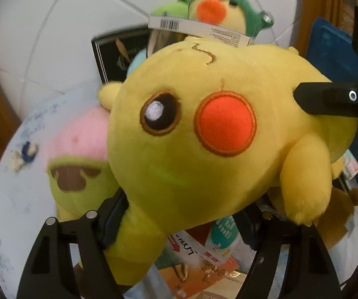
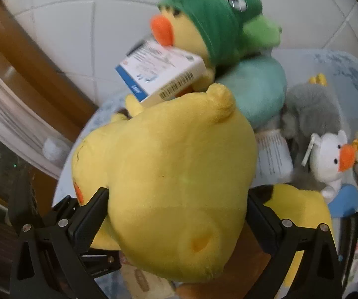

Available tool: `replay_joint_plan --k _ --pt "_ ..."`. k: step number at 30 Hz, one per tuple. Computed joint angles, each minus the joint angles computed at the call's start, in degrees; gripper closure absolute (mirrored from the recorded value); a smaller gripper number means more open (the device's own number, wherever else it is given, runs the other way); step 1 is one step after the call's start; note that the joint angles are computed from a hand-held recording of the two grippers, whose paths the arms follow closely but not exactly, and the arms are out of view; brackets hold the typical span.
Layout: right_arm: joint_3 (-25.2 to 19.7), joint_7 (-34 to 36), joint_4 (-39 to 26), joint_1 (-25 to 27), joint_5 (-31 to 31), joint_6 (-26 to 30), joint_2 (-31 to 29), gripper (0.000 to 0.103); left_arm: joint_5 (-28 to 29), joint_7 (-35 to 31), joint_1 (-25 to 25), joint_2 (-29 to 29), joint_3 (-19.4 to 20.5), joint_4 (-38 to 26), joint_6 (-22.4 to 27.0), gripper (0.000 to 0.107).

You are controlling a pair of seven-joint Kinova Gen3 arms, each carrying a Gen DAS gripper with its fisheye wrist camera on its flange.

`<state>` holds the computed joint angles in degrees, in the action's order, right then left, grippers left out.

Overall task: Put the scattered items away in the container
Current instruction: 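Grasp the yellow Pikachu plush with the left tool and lift it, then carry the Pikachu over the blue crate and open the left tool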

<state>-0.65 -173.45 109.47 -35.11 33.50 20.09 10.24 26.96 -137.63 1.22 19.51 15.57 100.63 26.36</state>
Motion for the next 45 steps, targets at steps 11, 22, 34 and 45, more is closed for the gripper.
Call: replay_joint_plan --k 11,22,34,45 --pt "-5.49 -22.38 0.72 -5.26 19.96 12.23 -8.53 0.000 22.36 -20.86 16.31 -10.36 -23.20 3.88 6.41 0.032" --pt "-23.82 -27.27 -1.82 -1.22 21.85 37.67 -19.77 0.000 21.13 -18.04 35.57 -18.51 -35.24 1.68 9.54 0.032" --pt "-31.47 -13.31 -5.50 1.92 13.47 65.30 -41.40 0.000 3.26 9.92 58.95 -18.60 -29.32 -6.73 -0.15 0.032" --pt "-21.86 10.31 -11.79 5.43 12.07 77.28 -60.56 0.000 -15.63 35.55 73.20 -4.05 -26.13 -31.27 8.25 0.031"
